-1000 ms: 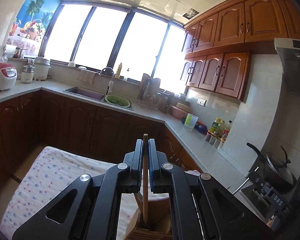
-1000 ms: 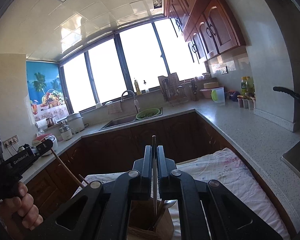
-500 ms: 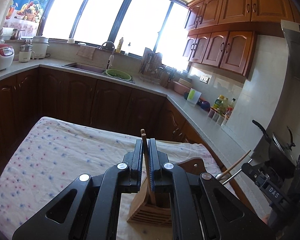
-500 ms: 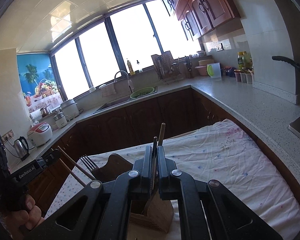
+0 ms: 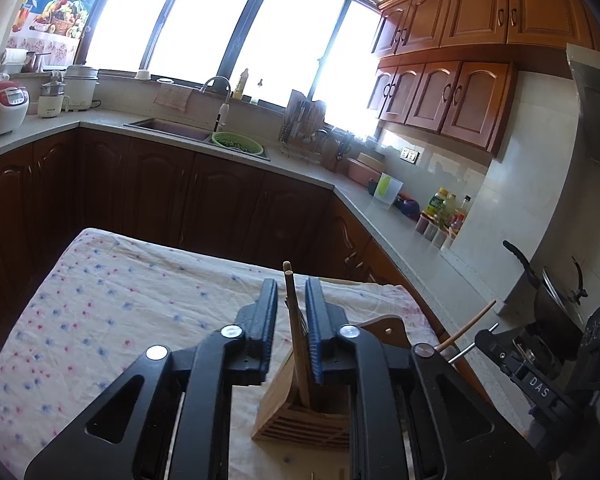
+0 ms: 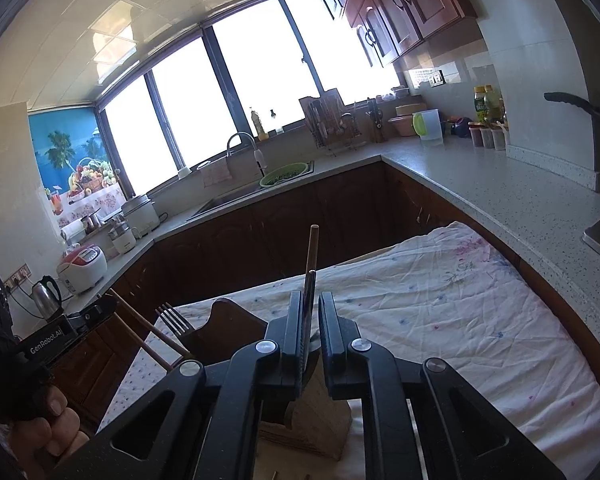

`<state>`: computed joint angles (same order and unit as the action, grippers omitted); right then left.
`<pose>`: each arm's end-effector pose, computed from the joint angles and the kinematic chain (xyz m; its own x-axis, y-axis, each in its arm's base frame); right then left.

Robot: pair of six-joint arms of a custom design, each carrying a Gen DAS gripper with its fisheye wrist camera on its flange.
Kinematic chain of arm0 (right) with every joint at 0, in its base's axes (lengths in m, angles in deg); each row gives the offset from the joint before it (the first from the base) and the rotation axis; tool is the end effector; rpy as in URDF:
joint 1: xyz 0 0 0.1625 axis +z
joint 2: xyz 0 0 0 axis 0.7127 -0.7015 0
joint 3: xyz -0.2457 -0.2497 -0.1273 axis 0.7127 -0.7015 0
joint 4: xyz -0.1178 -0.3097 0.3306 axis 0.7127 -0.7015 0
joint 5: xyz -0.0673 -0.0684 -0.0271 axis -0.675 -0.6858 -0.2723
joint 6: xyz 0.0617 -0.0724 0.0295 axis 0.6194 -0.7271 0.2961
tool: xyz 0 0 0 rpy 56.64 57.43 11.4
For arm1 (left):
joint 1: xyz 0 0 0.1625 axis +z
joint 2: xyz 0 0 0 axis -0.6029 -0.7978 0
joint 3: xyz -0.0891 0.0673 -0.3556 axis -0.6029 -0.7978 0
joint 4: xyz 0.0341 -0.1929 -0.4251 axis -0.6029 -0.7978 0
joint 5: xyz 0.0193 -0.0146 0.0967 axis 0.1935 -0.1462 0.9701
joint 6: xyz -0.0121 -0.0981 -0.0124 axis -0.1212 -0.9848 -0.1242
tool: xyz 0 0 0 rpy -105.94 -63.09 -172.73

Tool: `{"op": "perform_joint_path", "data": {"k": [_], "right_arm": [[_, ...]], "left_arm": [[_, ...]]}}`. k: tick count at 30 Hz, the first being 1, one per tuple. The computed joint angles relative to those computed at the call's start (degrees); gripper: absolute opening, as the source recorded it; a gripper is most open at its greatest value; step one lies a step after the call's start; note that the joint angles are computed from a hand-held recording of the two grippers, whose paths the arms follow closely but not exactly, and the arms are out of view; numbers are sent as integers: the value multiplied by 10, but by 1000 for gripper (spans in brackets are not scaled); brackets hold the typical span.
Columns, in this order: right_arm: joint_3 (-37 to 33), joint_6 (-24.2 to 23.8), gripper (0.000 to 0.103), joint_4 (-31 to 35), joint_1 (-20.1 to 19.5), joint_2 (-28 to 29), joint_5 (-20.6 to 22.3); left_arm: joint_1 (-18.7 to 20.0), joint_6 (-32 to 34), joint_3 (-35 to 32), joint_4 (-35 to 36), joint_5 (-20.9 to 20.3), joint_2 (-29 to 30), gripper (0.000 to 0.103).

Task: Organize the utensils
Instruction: 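Open the left gripper into the holder while the right gripper releases its chopstick there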

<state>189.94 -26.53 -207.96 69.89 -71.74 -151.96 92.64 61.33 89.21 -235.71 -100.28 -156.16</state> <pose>0.2613 -0.4018 0.1077 -0.8731 0.2213 0.4345 -0.3566 0.3179 -0.8785 -0.1512 -0.5181 0.2430 -0.8405 0.4076 -0.3571 0.5333 0.5055 -0.6782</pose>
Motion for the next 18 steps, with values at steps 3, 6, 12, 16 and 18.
{"op": "perform_joint_path", "data": {"k": [3,6,12,16,18], "right_arm": [[11,10,41,-11,1,-8,11],[19,5,78,-47,10,-7,14],[40,4,99,-93,32,-9,10],[60,25,101,-95,43,-6,-5],[69,39,101,-91,49,-2,-13]], "left_arm": [[-5,-2,15,-20,16,-15,60],[-7,-6,29,-24,26,-35,73],[-3,-14,65,-6,37,-91,81],[0,-23,95,20,43,-135,82],[1,-27,112,35,46,-158,82]]}}
